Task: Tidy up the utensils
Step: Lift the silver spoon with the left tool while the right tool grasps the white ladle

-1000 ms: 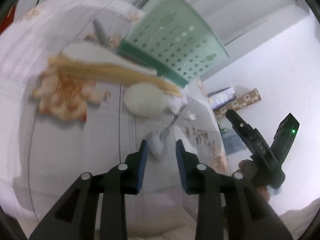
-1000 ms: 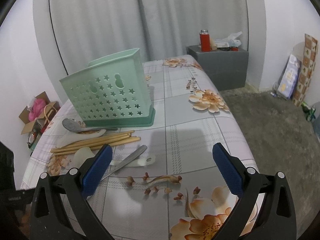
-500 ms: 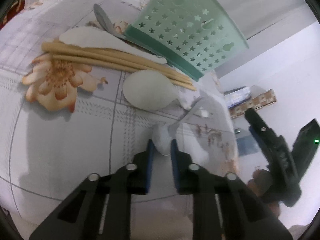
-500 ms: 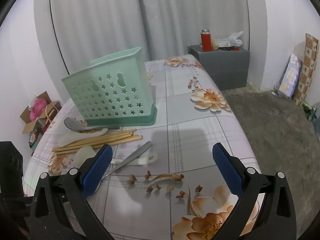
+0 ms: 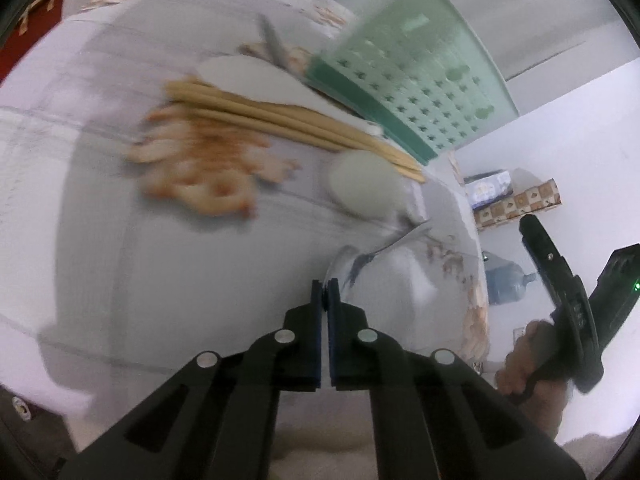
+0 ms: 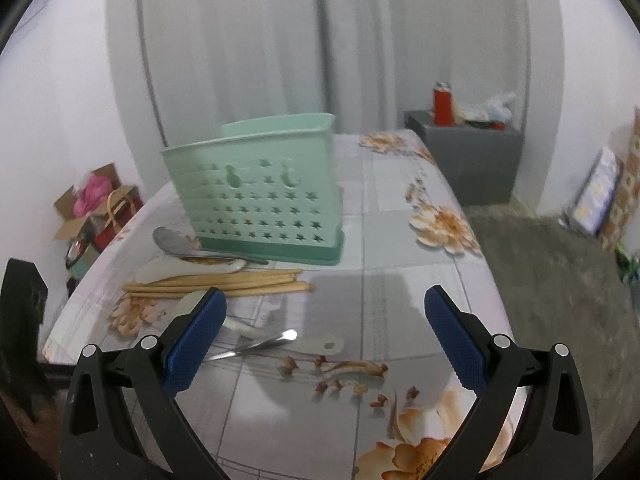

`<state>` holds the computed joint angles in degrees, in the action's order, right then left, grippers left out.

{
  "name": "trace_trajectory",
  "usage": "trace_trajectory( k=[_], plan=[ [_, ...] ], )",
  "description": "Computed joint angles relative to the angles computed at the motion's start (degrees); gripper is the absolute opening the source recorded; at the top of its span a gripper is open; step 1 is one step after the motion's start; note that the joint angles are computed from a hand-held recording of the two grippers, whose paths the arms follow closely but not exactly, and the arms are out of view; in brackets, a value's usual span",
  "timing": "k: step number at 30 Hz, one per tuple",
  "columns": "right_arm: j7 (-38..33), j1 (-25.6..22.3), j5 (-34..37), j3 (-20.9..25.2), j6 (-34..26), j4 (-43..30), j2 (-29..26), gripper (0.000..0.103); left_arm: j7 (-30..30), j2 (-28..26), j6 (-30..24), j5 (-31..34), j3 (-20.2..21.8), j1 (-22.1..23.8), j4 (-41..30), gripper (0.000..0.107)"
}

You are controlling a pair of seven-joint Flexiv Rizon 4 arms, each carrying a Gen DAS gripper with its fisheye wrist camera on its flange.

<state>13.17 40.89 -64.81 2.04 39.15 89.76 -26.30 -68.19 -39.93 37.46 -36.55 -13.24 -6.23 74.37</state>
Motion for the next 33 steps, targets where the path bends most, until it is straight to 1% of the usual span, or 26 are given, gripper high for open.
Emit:
trace_trajectory(
  k=[4,5,7,8,9,10,11,12,13,17,18,24,26,28,29,31,33],
  plan=[
    [-6.7,-0.4,-0.3,-0.2,1.8,-2.3,-1.5,0.080,3.0,2.8,1.4,1.0,1.2,1.3,3.5,0.002],
    [-8.7,-0.4,0.0,-0.3,2.1,-3.1,-1.9,0.079,3.6,3.5,2.4,1.3,1.6,1.4,4.4,0.002],
    [-13.1,-0.4,1.4,-0.3,2.9,-4.6,-3.1,0.072,4.4,4.9,5.0,2.0,2.4,1.5,6.4,0.002],
    [-15.6,-0.3,2.5,-0.2,3.1,-5.4,-3.8,0.071,4.8,5.5,6.4,2.0,2.6,1.7,7.4,0.002],
    [-18.8,-0.3,3.9,0.0,3.3,-6.4,-4.7,0.069,4.9,5.8,7.7,2.1,2.8,1.8,8.1,0.002],
    [-23.4,-0.1,5.8,0.4,3.0,-8.0,-6.1,0.067,4.8,5.9,8.6,2.3,3.0,1.8,8.4,0.003],
    [-28.3,0.3,7.7,0.6,2.0,-9.8,-7.6,0.066,5.0,6.1,9.8,2.2,3.1,2.0,9.0,0.003],
    [-32.5,1.0,9.1,0.5,0.7,-11.6,-9.0,0.062,4.9,6.1,10.4,2.2,3.0,2.1,9.1,0.003],
    [-35.4,1.6,9.9,0.2,-0.2,-12.7,-9.9,0.056,5.0,6.2,11.0,1.9,2.8,2.3,9.5,0.003],
    [-45.9,3.9,12.0,-1.5,-1.8,-16.3,-13.3,0.047,5.6,6.2,12.9,1.6,2.4,2.9,10.0,0.003],
    [-48.7,4.4,12.3,-1.9,-2.6,-17.5,-14.3,0.041,5.9,6.2,13.4,1.6,2.3,3.0,10.2,0.003],
    [-56.5,6.4,13.1,-4.9,-5.3,-22.1,-18.1,0.029,7.6,7.0,15.2,-0.2,1.2,3.8,12.1,0.002],
    [-58.5,6.9,13.1,-5.5,-6.5,-22.9,-18.8,0.022,7.9,7.2,15.8,-0.7,1.1,3.8,12.6,0.002],
    [-60.1,7.5,12.9,-6.2,-8.2,-23.8,-19.6,0.011,8.2,7.7,16.2,-1.3,1.0,3.8,13.3,0.002],
    [-60.2,7.9,12.6,-6.6,-8.8,-23.9,-19.7,0.010,8.2,7.9,16.4,-1.6,1.0,3.8,13.5,0.002],
    [-59.7,8.6,11.2,-7.4,-9.2,-23.3,-19.6,0.003,8.8,8.6,17.0,-2.5,0.8,4.0,14.5,0.001],
    [-58.1,8.8,10.7,-7.5,-9.2,-22.2,-18.8,0.002,9.4,9.6,17.8,-3.6,0.6,4.1,15.6,0.001]
  ],
)
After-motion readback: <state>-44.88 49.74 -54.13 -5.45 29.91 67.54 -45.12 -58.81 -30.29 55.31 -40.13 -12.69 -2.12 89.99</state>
